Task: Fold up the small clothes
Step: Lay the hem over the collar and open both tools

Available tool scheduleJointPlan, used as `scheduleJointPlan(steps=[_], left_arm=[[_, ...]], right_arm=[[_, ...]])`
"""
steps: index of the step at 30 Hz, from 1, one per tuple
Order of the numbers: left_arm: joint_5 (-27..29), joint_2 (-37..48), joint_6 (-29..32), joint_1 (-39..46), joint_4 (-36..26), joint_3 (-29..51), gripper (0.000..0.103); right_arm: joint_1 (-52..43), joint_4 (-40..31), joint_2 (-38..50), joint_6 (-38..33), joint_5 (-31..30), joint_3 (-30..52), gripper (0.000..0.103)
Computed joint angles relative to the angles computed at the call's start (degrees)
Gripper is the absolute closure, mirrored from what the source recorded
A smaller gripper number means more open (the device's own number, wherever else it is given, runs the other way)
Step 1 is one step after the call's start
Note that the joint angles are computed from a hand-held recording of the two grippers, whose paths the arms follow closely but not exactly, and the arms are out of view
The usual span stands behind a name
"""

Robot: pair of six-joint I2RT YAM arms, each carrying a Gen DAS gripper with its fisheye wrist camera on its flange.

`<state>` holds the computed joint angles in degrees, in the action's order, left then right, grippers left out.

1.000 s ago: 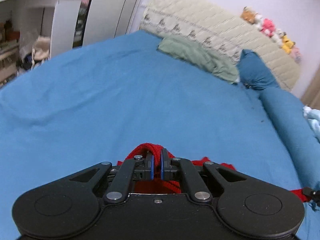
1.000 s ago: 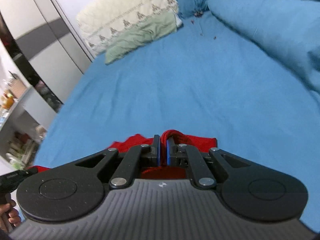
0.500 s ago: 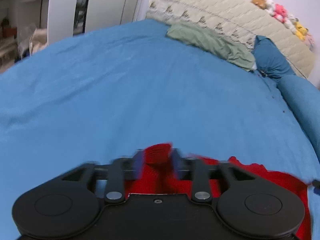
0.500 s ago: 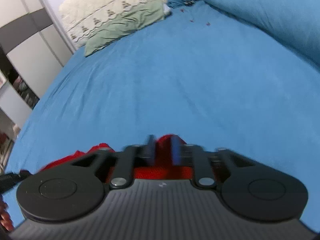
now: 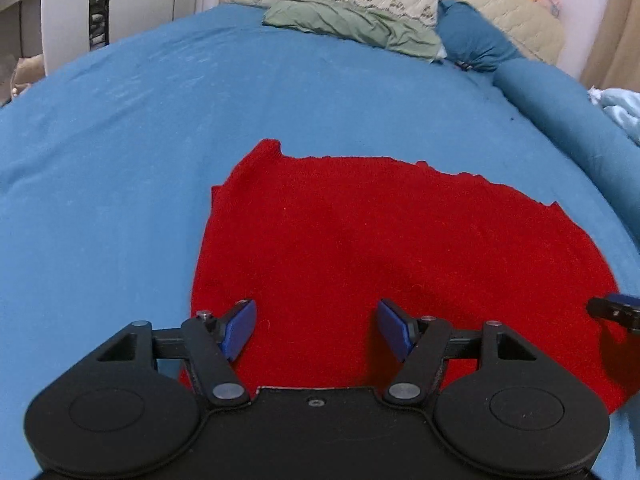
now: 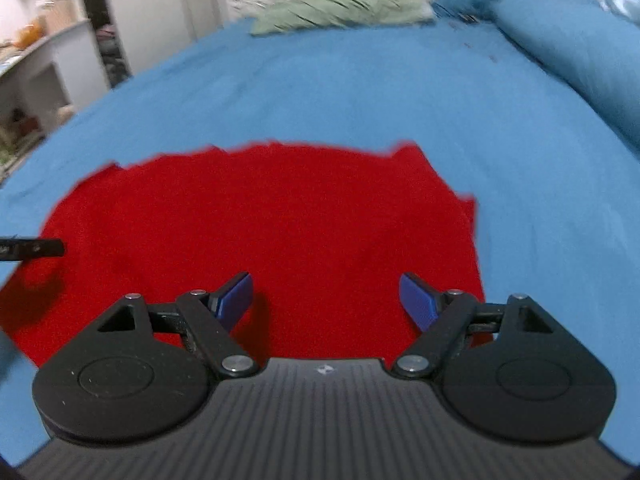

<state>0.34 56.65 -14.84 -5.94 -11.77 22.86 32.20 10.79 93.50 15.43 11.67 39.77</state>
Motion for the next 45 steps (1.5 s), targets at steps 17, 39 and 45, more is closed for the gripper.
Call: scheduleJointPlan(steps=[17,39,45], left_arm=[[-17.3,-9.6,-13.2,-25.3,-24.8,13.1,0.028],[-20.8,22.4,-18.3,-31.4,-7.7,18.5,0.0],[-19.8,26.3,-17.5,-31.0,-7.5,19.4,0.0]], right_arm=[[3.3,-14.6,-28.4,10.8,11.9,-10.3,0.008],[4.8,6.0,-18.7,7.8,14.1,-23.5,0.023],[6.2,19.1,-9.7,7.9,15.1,-26.0,0.031]])
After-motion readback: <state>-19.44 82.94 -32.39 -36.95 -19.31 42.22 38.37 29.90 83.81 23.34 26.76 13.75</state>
